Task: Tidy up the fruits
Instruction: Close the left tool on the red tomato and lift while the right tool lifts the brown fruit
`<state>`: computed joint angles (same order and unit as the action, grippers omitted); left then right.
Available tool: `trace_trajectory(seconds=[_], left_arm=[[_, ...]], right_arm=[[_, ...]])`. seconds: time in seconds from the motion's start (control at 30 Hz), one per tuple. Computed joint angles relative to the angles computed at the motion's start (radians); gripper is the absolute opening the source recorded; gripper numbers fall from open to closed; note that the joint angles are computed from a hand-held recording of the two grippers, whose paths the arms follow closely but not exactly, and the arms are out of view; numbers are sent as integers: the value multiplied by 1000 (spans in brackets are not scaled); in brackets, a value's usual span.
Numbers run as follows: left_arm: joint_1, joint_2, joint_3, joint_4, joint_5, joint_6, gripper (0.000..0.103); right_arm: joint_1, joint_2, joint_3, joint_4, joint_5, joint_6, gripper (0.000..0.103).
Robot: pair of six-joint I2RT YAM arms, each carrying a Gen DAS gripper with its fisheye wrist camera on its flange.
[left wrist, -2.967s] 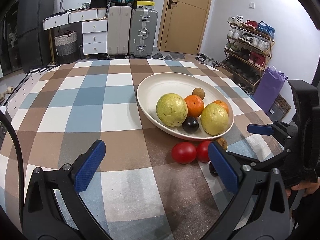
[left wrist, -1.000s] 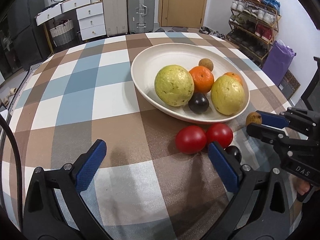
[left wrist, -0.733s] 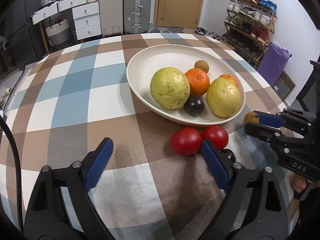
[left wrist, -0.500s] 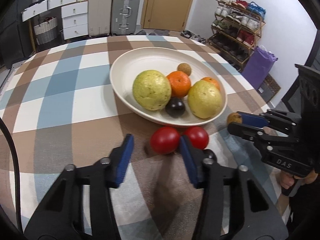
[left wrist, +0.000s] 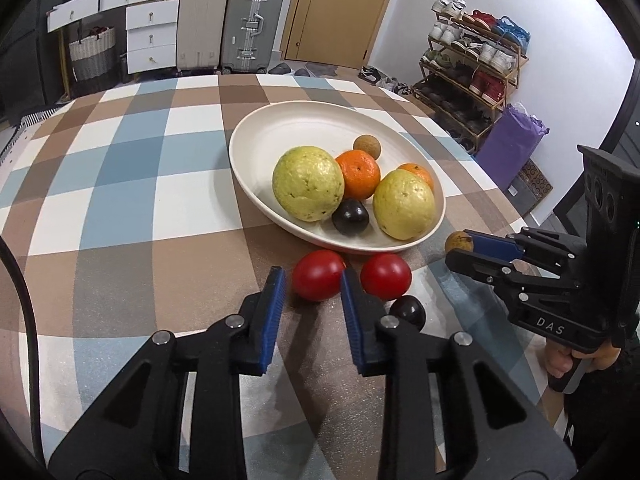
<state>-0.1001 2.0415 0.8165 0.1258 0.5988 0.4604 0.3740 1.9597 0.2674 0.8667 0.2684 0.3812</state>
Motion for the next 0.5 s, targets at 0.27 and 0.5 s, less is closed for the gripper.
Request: trace_trajectory(seconds=[0.27, 0.5], left_arm=[[-49, 13, -11, 37, -43, 5, 28], [-25, 10, -7, 23, 1, 16, 27]], right_arm=[[9, -10, -5, -6, 10, 7, 28], [-9, -19, -18, 0, 4, 3, 28]])
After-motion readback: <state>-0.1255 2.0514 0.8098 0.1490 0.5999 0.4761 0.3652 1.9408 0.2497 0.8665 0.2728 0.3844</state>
